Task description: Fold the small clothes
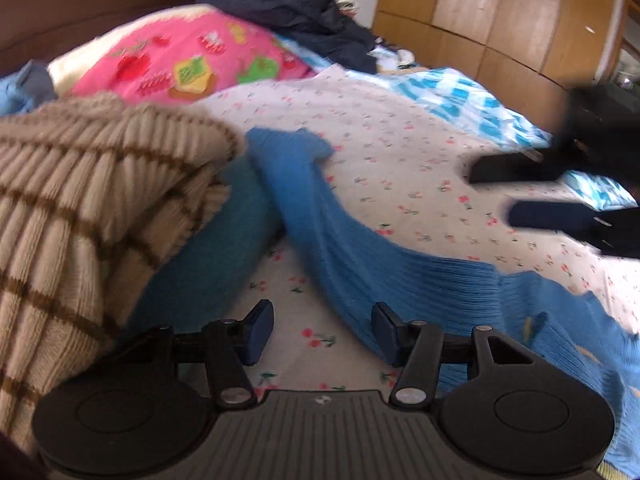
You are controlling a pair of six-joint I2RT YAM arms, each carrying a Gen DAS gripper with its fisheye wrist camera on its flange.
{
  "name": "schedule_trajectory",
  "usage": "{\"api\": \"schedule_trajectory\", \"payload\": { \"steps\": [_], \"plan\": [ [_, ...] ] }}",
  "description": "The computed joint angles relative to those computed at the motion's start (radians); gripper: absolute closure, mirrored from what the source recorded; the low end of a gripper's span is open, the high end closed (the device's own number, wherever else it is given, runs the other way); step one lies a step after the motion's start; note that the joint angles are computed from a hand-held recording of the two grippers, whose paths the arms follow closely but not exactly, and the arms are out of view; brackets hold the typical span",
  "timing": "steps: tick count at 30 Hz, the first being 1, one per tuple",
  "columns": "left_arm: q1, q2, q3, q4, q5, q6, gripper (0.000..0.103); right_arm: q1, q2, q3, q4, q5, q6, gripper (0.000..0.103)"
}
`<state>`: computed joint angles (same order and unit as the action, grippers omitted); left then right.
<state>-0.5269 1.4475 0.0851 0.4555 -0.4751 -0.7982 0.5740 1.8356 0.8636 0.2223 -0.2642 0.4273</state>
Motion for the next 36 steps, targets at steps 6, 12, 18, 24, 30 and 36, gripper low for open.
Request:
{"api": "schedule_trajectory", "payload": {
  "steps": [6,12,18,24,30,36],
  "plan": [
    [0.007,0.083,-0.011,0.107,0.016,0.031,0.045,0.016,0.325,0.392,-0.122,-0.082,0.087,0.054],
    [0.035,0.115,-0.024,0.174,0.045,0.058,0.045,0.004,0.482,0.564,-0.136,-0.181,0.193,0.052],
    [0.011,0.114,-0.021,0.164,0.026,0.041,0.045,0.024,0.538,0.665,-0.203,-0.167,0.196,0.076],
    [-0.041,0.112,-0.006,0.127,-0.018,0.020,0.043,-0.007,0.373,0.428,-0.020,-0.142,0.211,0.094],
    [-0.116,0.100,0.001,0.125,-0.074,0.039,0.033,-0.131,-0.005,0.026,0.171,-0.146,0.228,0.095],
    [-0.189,0.071,-0.011,0.157,-0.113,0.075,0.025,-0.373,-0.580,-0.377,0.108,-0.175,0.191,0.095]
  ]
}}
